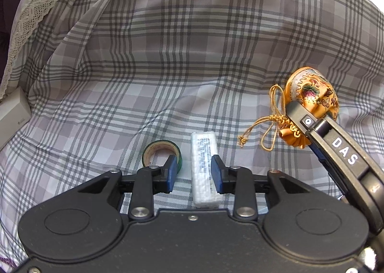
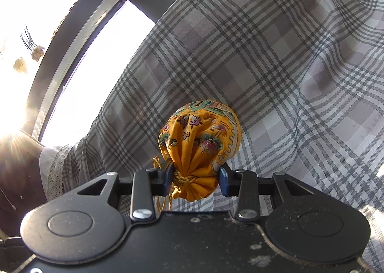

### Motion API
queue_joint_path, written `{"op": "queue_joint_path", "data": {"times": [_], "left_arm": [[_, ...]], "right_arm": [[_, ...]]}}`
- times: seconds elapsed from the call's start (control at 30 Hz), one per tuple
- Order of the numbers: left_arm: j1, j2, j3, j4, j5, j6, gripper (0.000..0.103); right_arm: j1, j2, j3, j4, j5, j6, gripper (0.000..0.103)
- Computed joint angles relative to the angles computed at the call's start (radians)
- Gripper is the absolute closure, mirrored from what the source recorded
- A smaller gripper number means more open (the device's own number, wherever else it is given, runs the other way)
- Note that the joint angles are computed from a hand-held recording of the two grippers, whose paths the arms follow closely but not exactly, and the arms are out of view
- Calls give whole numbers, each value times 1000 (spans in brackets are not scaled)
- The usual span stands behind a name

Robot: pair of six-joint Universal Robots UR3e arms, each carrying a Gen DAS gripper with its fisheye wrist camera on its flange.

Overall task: Organize soft objects
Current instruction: 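Carry the pouch and the white box toward the gold tin with both tools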

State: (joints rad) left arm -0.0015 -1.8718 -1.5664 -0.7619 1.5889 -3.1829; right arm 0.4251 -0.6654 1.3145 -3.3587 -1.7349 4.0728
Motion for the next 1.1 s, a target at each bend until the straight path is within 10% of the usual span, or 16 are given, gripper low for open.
{"op": "queue_joint_path", "data": {"times": [0.83, 1.1], "left_arm": [[-16, -141, 82, -25, -26, -36, 76], [27, 48, -89, 9, -100, -16, 76]], "right_arm": [[0, -1, 5, -7, -2, 1, 66], [-4, -10, -49, 106, 15, -31, 66]]}}
